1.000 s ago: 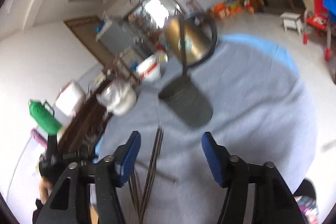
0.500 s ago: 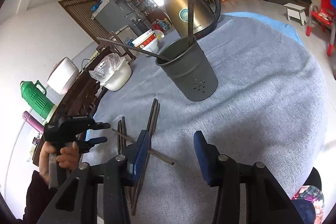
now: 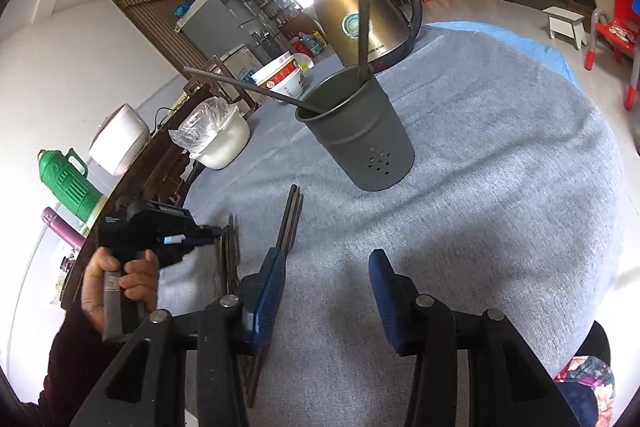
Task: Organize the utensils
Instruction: 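Close the left tool on a chopstick while the right tool grips another chopstick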
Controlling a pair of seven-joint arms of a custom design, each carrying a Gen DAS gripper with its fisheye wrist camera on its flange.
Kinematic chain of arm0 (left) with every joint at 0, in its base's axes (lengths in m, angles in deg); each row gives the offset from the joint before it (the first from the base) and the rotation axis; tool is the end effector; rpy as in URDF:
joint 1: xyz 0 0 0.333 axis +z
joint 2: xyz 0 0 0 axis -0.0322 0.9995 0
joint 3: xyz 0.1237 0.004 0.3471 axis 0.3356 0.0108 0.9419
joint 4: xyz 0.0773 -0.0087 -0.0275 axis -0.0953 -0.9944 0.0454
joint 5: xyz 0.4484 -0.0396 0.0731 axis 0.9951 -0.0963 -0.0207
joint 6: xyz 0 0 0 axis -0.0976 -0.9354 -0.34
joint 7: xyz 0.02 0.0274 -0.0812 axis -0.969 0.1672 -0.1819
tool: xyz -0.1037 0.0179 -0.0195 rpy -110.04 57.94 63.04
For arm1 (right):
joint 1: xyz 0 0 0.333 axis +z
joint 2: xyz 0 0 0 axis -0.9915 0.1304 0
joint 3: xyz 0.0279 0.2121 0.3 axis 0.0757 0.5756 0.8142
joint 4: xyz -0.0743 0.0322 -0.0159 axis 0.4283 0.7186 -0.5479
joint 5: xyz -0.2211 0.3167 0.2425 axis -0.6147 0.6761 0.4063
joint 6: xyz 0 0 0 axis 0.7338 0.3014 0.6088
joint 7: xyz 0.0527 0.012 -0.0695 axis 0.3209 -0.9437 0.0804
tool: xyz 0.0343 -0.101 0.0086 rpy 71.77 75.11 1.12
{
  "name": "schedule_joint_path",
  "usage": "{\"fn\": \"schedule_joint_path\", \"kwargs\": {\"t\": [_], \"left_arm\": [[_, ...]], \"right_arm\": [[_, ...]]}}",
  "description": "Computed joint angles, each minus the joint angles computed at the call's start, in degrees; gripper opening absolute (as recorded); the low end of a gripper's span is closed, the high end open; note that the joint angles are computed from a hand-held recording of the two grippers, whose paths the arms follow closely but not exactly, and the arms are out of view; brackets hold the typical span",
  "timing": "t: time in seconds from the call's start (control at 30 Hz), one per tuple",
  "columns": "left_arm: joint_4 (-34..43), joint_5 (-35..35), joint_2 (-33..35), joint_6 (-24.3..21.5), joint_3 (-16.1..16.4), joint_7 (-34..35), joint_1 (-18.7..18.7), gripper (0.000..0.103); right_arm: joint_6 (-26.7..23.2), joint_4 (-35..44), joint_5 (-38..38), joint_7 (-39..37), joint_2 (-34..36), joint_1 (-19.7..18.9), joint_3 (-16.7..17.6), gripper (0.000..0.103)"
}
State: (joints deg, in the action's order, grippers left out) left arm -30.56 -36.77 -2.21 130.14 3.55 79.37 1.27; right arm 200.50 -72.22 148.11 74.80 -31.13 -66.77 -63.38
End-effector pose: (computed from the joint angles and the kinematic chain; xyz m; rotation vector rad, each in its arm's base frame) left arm 0.7419 -0.0081 0.4453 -2.6119 1.5127 -0.6835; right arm 0.6128 0.2031 0.4540 -1.5788 1.5851 -0.0397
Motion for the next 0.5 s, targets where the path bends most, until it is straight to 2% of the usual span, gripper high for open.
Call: {"fn": "schedule_joint_path", "kwargs": {"t": [0.1, 0.23, 0.3, 0.5], "left_arm": [[0.66, -0.02, -1.24, -1.48, -0.83, 5.23, 0.48, 0.007], [0.27, 0.92, -2.92, -1.69, -0.61, 8.99, 0.40, 0.007], [0.10, 0.30, -3.34, -2.15, -0.63, 11.24, 0.84, 0.007], [0.34, -1.48, -2.48, -2.80, -0.47, 13.90, 1.51, 0.007]], "right_arm": [[-2.20, 2.42, -5.57, 4.54, 1.97, 0.04, -0.11, 0.045], [-4.83, 7.58, -18.47, 14.49, 6.60, 0.33, 0.47, 0.039], [-6.13, 10.20, -22.30, 17.23, 8.94, 0.02, 1.39, 0.037], [-9.32, 18.56, -37.89, 30.42, 16.36, 1.69, 0.98, 0.029]]}}
